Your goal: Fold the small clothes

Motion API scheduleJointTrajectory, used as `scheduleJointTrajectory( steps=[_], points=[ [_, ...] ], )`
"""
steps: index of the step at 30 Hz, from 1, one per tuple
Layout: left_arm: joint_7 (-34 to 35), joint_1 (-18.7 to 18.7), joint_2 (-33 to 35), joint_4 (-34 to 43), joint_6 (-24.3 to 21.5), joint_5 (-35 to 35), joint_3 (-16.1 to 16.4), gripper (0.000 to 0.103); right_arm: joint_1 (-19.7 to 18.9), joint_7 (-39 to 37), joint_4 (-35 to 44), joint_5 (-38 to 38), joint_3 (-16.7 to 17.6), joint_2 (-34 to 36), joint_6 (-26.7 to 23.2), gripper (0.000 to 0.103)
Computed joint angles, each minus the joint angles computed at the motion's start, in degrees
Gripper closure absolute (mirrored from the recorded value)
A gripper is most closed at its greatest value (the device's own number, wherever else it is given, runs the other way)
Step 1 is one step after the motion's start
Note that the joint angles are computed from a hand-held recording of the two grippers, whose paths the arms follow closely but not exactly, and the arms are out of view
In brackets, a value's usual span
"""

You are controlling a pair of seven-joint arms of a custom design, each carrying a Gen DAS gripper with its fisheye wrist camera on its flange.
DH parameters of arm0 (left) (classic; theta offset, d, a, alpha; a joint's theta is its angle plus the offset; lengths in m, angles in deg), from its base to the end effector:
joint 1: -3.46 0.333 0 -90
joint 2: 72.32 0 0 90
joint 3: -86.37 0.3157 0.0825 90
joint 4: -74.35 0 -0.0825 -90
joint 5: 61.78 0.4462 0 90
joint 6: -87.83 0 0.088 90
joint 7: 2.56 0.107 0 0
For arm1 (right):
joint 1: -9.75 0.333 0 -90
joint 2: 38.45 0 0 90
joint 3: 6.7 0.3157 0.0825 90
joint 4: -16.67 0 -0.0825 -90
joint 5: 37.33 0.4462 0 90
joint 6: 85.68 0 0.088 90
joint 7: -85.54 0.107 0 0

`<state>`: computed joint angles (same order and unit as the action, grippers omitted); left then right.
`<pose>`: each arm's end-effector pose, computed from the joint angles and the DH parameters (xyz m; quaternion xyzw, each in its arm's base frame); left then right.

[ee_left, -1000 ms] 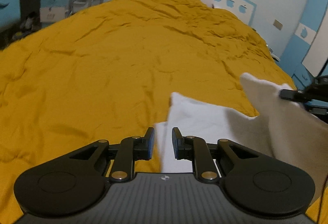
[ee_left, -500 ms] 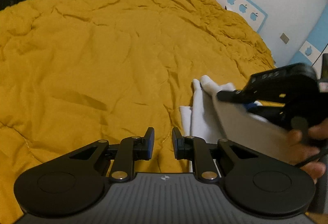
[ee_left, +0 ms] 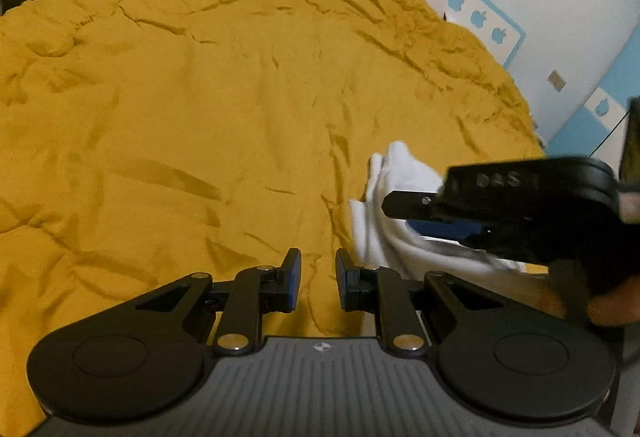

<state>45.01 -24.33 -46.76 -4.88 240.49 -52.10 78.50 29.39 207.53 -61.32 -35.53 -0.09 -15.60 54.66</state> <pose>0.6610 -0.4518 0.5440 -0.6587 0.6314 -0.4005 0.0837 0.7141 0.3328 0.5641 -0.6159 0.7104 -0.0610 0.3350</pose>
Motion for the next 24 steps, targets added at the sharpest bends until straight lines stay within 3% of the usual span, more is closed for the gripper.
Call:
scheduleJointTrajectory(
  steps=[6, 10, 13, 17, 21, 24],
  points=[
    [0.27, 2.59, -7.8, -9.59, 5.8, -6.19, -3.18, 0.074, -0.49, -4.3, -14.68, 2.86, 1.35, -13.29, 8.0, 0.081],
    [8.4, 7.16, -11.7, -16.24, 12.07, -21.11, -9.52, 0.055, 0.11, -3.15, -25.49, 0.55, 0.38, -22.9, 12.52, 0.079],
    [15.35, 9.27, -13.2, -19.33, 13.86, -32.76, -13.05, 0.048, -0.04, -0.19, -34.46, -3.11, -0.23, -30.54, 14.57, 0.076],
    [17.86, 9.21, -14.19, -22.29, 14.82, -42.29, -13.91, 0.047, -0.95, 3.76, -44.67, -7.94, -0.31, -39.57, 12.84, 0.073],
    [28.88, 11.6, -12.01, -20.81, 15.69, -58.54, -17.87, 0.038, -2.38, 6.08, -52.59, -12.61, 0.32, -46.08, 10.36, 0.068],
    [24.52, 8.51, -8.99, -17.86, 14.65, -54.99, -14.54, 0.036, -2.55, 6.48, -57.27, -14.43, 0.24, -49.86, 8.8, 0.062]
  ],
)
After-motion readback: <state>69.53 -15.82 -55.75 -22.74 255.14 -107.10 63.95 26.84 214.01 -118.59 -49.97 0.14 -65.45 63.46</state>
